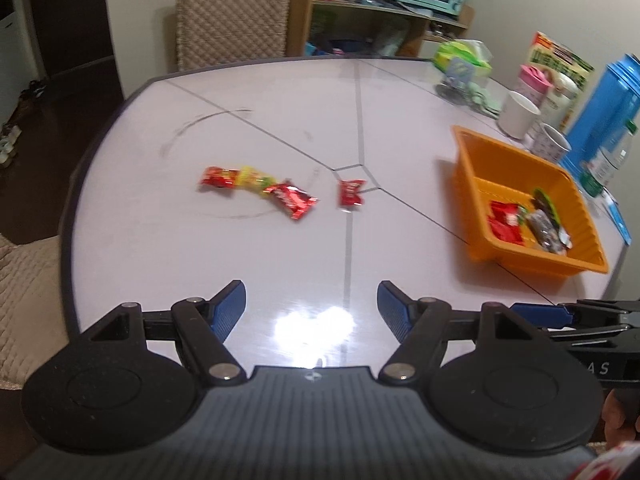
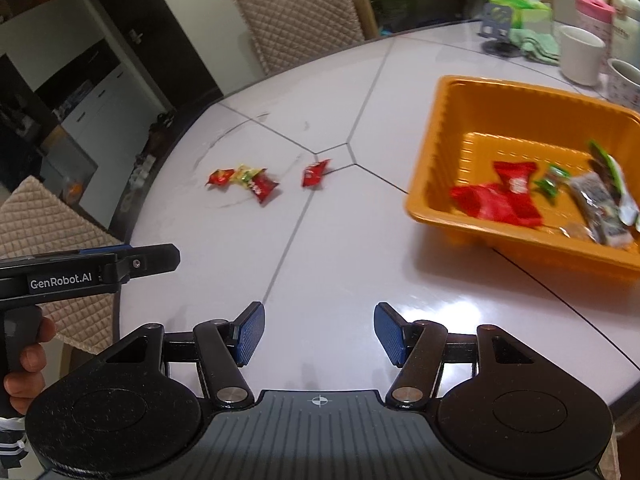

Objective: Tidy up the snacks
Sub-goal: 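Withdraw both open grippers from the tray toward the remaining candies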

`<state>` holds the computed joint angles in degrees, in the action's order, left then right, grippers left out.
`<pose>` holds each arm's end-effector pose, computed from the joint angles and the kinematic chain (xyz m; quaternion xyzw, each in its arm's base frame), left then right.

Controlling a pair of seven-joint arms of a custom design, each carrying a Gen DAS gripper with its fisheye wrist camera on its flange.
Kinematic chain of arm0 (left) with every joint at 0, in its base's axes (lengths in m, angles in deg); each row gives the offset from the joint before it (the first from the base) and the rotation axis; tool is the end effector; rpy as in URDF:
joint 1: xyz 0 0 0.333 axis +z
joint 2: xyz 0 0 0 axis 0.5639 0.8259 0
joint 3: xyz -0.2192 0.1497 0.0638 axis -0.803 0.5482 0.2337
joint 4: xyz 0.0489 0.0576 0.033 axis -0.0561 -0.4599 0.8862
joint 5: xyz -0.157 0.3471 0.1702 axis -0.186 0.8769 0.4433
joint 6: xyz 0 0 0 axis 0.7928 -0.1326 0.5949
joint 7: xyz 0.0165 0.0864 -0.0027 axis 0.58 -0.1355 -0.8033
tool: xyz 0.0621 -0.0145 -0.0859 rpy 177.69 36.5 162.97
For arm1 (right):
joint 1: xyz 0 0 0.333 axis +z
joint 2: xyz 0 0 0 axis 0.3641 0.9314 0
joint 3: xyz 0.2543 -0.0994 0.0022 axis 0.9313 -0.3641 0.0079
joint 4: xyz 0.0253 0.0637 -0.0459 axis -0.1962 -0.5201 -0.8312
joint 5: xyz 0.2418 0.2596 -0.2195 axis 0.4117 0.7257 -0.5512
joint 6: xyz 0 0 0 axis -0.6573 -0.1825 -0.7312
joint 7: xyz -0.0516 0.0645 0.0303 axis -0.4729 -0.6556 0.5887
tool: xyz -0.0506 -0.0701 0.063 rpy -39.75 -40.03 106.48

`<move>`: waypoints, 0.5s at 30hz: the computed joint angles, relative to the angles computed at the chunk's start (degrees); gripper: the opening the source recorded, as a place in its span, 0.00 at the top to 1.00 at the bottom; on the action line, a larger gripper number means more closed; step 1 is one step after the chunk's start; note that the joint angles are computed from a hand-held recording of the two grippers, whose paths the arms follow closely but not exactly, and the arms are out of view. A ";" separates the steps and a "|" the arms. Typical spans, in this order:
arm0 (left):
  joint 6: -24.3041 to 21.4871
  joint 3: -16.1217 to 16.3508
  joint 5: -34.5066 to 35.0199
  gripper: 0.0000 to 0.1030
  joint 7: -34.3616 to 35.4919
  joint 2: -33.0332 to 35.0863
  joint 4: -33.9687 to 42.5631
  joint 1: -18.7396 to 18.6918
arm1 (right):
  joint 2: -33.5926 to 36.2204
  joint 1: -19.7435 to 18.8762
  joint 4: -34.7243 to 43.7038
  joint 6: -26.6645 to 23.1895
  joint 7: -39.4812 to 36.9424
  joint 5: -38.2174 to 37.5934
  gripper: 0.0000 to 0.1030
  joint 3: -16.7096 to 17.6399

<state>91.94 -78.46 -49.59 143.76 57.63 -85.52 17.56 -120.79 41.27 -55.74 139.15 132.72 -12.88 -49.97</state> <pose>0.4646 -0.2734 0.5217 -0.6405 0.6975 -0.2759 0.1648 0.4294 0.2107 0.5275 -0.6545 0.6776 -0.0233 0.3347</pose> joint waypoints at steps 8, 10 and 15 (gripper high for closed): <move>0.68 1.38 1.43 0.32 -0.26 0.32 -0.27 2.53 | 9.82 0.47 7.91 2.70 -0.09 -1.72 0.41 1.16; 0.93 1.67 1.59 0.32 -0.06 1.08 0.25 3.15 | 12.25 0.33 10.00 3.36 0.37 -2.65 0.41 1.46; 1.32 1.94 2.69 0.32 -0.04 2.97 1.37 4.75 | 17.98 -0.09 15.11 4.43 2.25 -5.78 0.41 1.93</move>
